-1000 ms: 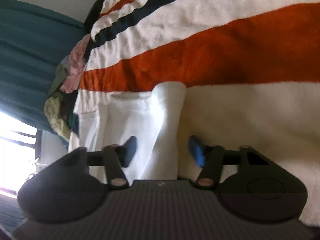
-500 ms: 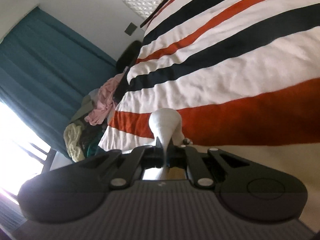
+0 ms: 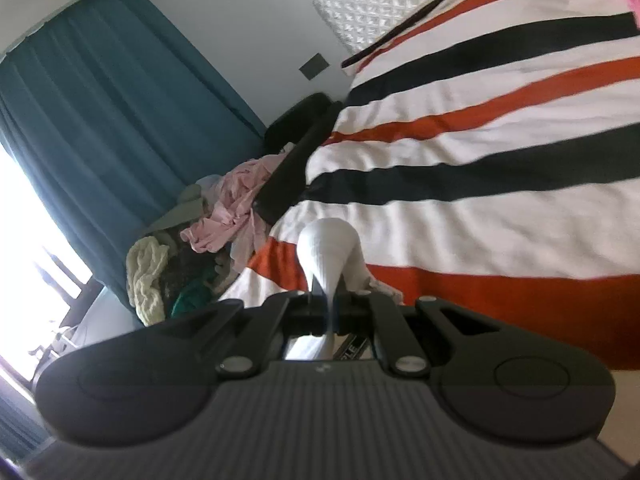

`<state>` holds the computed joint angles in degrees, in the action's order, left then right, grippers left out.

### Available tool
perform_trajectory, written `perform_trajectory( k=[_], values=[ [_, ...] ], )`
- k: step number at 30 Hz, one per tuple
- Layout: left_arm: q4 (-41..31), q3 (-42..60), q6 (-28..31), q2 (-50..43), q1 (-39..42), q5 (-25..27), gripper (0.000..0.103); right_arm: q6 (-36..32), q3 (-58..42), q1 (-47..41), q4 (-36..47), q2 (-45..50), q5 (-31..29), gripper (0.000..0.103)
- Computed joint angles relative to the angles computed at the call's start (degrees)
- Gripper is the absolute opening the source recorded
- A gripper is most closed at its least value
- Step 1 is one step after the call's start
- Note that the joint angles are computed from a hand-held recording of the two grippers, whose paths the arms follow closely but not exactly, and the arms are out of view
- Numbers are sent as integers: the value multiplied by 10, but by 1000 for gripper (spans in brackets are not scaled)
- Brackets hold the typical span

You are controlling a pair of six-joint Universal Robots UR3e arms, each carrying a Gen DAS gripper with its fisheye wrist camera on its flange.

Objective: Fold clothes

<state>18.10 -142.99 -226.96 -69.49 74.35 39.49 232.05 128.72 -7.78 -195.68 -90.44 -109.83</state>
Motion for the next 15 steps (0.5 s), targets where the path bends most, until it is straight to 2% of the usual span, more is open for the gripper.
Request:
perform_trajectory(
  k=[1,3,4,7,11,13,15],
  values=[
    [19,46,-12,-60,-60,53,8,-6,-48,4,6,41,-4,5],
    [104,124,-30,-180,-171,176,8,-18,-151,14,22,126,-13,5],
    [142,164,-31,-239,-213,220,8,-21,-208,20,36,169,-18,5],
    [159,286,-16,-369,-305,313,8,-22,-388,29,94,304,-20,6],
    [76,449,-16,-504,-394,408,8,-50,-628,43,205,473,-39,6],
    [18,516,-19,-549,-425,441,9,-59,-740,47,264,549,-42,6],
    [-3,548,5,-571,-450,472,10,-76,-826,50,307,614,-50,6]
  ],
)
